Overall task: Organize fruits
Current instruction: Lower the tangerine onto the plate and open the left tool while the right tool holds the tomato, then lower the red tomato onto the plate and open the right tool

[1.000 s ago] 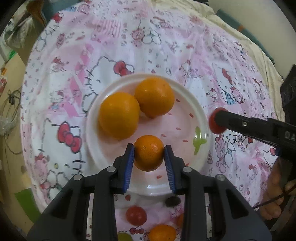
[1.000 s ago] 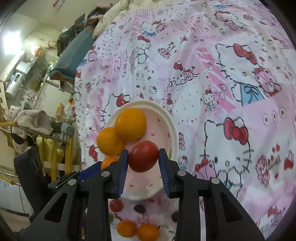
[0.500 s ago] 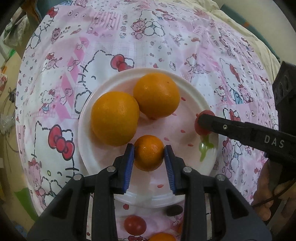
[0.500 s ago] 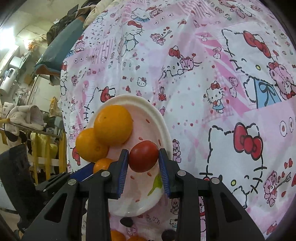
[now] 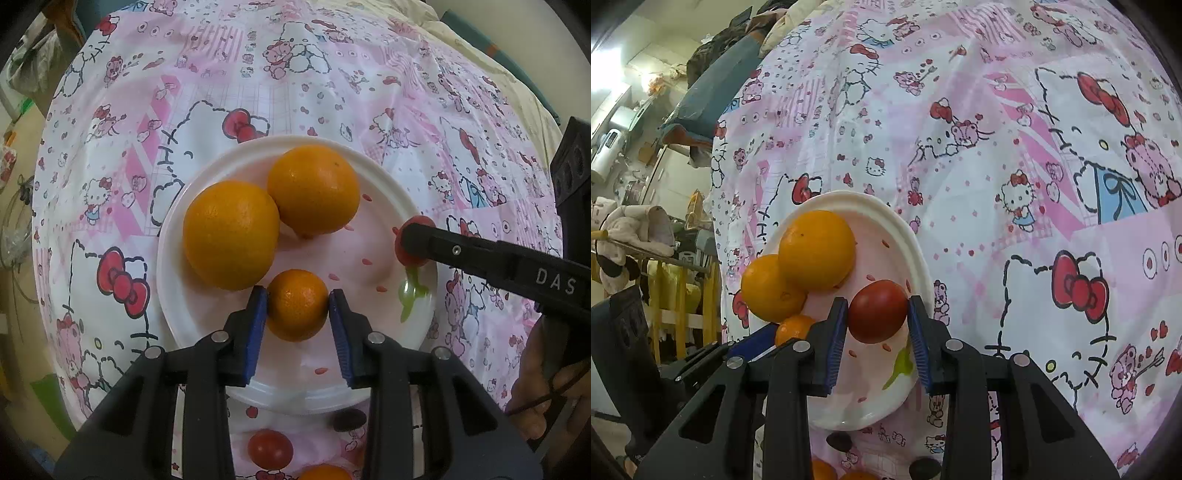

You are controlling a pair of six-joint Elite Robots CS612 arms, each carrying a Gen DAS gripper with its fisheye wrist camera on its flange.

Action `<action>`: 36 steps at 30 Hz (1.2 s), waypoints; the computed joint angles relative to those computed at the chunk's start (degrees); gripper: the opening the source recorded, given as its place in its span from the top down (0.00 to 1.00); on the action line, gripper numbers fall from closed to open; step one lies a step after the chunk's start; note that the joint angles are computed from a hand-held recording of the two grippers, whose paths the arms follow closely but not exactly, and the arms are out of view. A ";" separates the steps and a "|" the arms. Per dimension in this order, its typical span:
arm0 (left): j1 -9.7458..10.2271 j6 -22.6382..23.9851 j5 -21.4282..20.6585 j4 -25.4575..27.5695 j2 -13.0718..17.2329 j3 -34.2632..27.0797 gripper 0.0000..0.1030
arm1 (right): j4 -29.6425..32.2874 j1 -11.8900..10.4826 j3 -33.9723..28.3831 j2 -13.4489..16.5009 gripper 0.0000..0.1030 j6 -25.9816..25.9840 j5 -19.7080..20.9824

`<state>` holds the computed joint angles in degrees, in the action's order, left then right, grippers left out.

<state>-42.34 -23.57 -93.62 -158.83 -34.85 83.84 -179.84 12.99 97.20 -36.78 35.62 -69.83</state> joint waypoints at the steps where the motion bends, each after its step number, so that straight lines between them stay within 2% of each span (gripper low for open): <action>1: 0.05 0.01 -0.13 0.05 0.03 -0.08 0.70 | -0.07 -0.01 0.01 -0.02 0.66 -0.05 0.05; 8: 0.04 -0.14 -0.28 -1.28 -0.51 0.58 0.69 | 0.08 0.03 -0.05 -0.11 0.64 -0.28 0.31; 10: -0.16 0.13 0.59 -1.27 -0.73 0.68 0.61 | 0.07 0.08 0.01 -0.21 0.64 -0.18 0.21; 12: -0.31 -0.06 1.24 -2.13 -0.93 1.03 0.49 | 0.07 0.17 0.10 -0.34 0.64 0.01 -0.21; 18: -0.54 0.61 2.71 -2.64 -1.49 1.71 0.43 | 0.51 0.20 0.42 -0.86 0.64 0.44 -0.61; 20: -0.27 0.29 1.39 -3.97 -1.69 2.19 0.40 | 0.42 0.21 0.78 -1.19 0.63 0.88 -1.03; 21: -0.12 0.29 0.44 -4.67 -1.76 2.40 0.39 | 0.30 0.16 0.95 -1.31 0.59 1.01 -0.97; 22: -0.05 0.25 0.05 -5.01 -1.83 2.52 0.39 | -0.04 0.14 1.17 -1.44 0.49 1.08 -0.99; 24: -0.10 0.17 0.53 -5.34 -2.11 2.83 0.39 | -0.79 0.28 1.73 -1.85 0.43 0.91 -2.15; 27: -0.10 -0.25 0.95 -6.41 -2.58 3.58 0.39 | -1.12 0.31 2.32 -2.37 0.41 0.98 -2.54; 30: -0.07 -0.46 1.18 -7.55 -3.12 4.54 0.39 | -1.71 0.34 3.25 -3.09 0.33 1.49 -3.46; 36: 0.19 -0.84 2.58 -10.17 -4.85 7.45 0.39 | -4.75 0.34 6.84 -5.06 0.33 2.22 -4.67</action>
